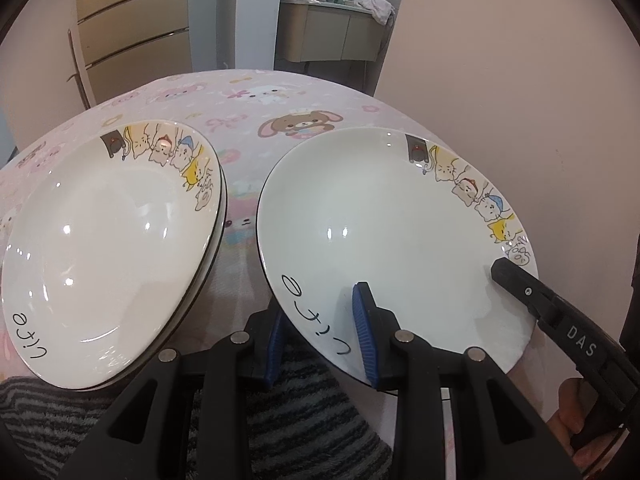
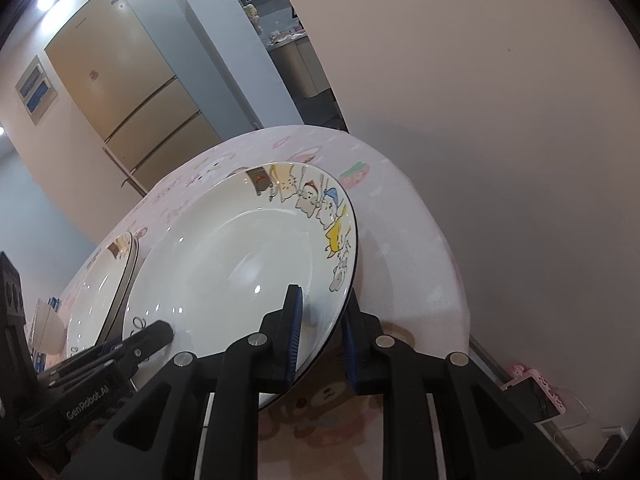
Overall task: Organize plates and bowls
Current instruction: 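Close the left gripper on the plate rim while the right gripper grips it too, then lift the plate with both grippers and carry it over the stacked plates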
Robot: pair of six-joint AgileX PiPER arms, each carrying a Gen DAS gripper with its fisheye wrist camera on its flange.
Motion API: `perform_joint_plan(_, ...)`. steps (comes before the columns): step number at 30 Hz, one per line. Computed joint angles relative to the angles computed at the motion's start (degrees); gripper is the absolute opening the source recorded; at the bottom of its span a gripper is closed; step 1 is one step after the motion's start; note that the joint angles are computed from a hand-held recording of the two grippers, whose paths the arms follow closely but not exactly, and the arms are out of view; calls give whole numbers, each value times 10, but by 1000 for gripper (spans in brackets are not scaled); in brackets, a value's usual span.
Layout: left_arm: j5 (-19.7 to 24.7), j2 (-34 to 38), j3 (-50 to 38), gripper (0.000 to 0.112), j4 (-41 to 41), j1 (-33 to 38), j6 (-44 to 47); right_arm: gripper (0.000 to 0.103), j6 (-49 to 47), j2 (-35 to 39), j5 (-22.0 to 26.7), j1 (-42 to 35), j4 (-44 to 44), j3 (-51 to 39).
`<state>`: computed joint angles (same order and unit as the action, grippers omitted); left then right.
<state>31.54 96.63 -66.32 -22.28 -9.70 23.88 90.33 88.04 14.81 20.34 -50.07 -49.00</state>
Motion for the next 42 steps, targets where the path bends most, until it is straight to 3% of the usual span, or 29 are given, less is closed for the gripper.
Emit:
perform_joint_plan(11,-13,-36,24,30,5,-2,7,24,29,-35,-7,10,-18,25)
perform_joint_plan(18,9,-75,22,30,-25,17,31,24,28,-70,40,42,-29,10)
perform_joint_plan(22,54,-93,1,30,-47,50,38,25,-10,-84,55,61,-8,-18)
perform_joint_plan(28,80,-131,-7,30,-96,110,97,26,-13,-84,88,109,-28,-65)
perform_joint_plan(31,102,-145,-17,30,-136,158,146,26,-32,-73,92,130,-15,-94)
perform_joint_plan(37,103,-184,-18,30,-195,242,222,27,-101,-33,92,166,41,-171)
perform_joint_plan(42,129,-173,-38,30,-231,309,257,27,-116,15,109,205,49,-248)
